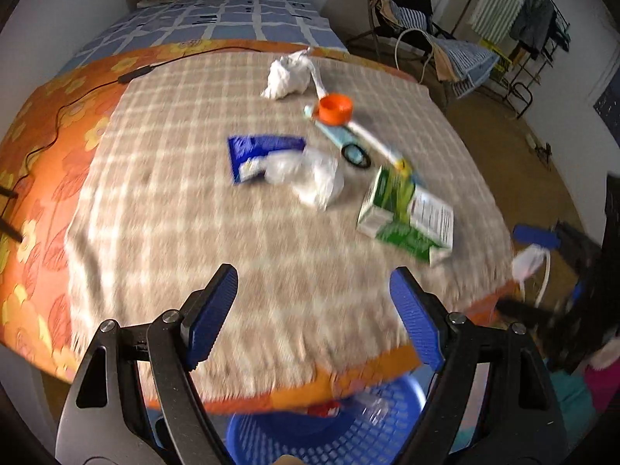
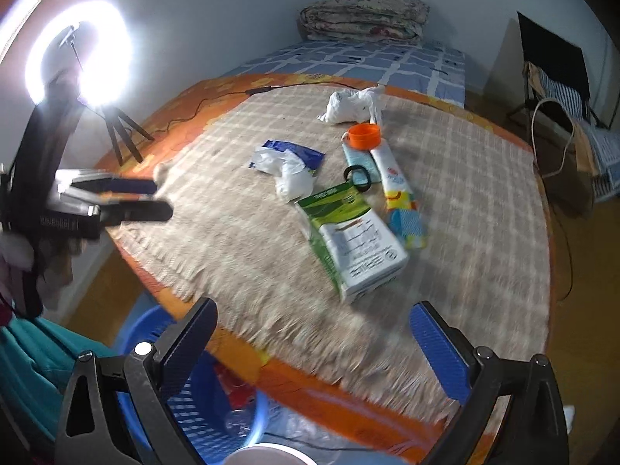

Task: Collect trash
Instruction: 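Move left tool to tissue while right tool approaches milk carton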

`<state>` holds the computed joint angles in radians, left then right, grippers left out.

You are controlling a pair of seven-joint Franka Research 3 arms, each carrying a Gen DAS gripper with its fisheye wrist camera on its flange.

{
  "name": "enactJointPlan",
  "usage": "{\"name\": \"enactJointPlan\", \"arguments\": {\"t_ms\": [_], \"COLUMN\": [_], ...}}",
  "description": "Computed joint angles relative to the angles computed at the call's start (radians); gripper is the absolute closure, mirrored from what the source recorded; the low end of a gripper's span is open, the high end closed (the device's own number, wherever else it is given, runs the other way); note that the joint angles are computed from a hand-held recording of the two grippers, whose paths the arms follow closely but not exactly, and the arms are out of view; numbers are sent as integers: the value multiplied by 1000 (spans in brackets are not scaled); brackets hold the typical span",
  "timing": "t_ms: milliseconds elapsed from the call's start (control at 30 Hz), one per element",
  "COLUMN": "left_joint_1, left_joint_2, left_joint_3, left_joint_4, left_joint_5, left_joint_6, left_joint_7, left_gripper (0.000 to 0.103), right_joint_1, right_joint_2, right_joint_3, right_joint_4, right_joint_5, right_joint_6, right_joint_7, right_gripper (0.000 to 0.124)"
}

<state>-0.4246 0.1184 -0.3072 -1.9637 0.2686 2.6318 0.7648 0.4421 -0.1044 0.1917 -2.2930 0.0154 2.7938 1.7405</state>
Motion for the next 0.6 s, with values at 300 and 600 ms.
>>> {"name": "enactJointPlan", "arguments": {"t_ms": [300,600], "left_joint_1": [-11,-15], "left_joint_2": [232,377], "left_joint_3": [37,46], "left_joint_4": [268,417], "left_joint_5": [14,-32], "left_joint_6": [-60,-101], "left_joint_7": [-73,-74], "left_gripper": [20,20], "right_joint_1": [0,1], "right_joint_2": [101,201], "right_joint_3": [-35,-63], "right_joint_4": [89,181], "right_joint_5": [120,15], "right_joint_6": [-18,-28], "right_joint_7": [-118,-79], "right_gripper": [23,23]}}
